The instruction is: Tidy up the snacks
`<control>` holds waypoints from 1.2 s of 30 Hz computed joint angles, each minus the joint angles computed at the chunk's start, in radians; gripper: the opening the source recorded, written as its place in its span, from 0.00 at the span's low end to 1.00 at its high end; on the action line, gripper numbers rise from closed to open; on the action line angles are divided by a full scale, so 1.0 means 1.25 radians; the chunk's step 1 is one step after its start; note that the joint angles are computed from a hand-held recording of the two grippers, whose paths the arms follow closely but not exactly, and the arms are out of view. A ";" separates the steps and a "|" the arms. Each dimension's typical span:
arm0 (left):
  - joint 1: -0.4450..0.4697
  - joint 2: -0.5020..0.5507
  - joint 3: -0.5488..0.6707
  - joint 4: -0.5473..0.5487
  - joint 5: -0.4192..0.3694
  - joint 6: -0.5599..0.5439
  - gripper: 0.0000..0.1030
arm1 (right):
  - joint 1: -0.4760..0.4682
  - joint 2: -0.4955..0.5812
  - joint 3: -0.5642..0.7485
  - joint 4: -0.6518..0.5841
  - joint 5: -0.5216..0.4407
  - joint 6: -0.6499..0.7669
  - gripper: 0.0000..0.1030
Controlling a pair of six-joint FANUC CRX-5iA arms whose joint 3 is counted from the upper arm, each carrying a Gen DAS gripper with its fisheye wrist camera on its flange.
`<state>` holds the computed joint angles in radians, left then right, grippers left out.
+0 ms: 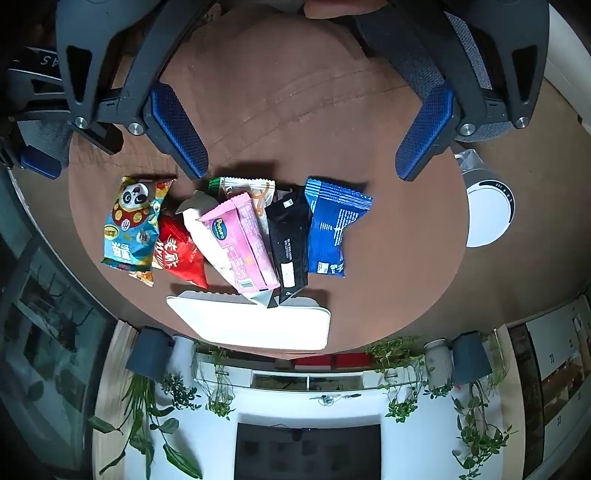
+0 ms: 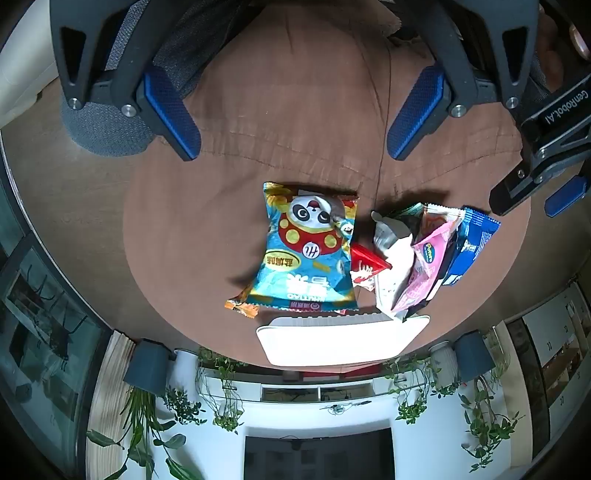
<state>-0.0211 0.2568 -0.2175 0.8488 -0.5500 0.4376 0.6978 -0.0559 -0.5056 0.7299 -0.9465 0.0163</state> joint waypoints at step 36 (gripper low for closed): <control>0.002 0.001 0.009 -0.029 -0.005 0.020 1.00 | 0.003 0.001 0.001 -0.004 -0.003 -0.001 1.00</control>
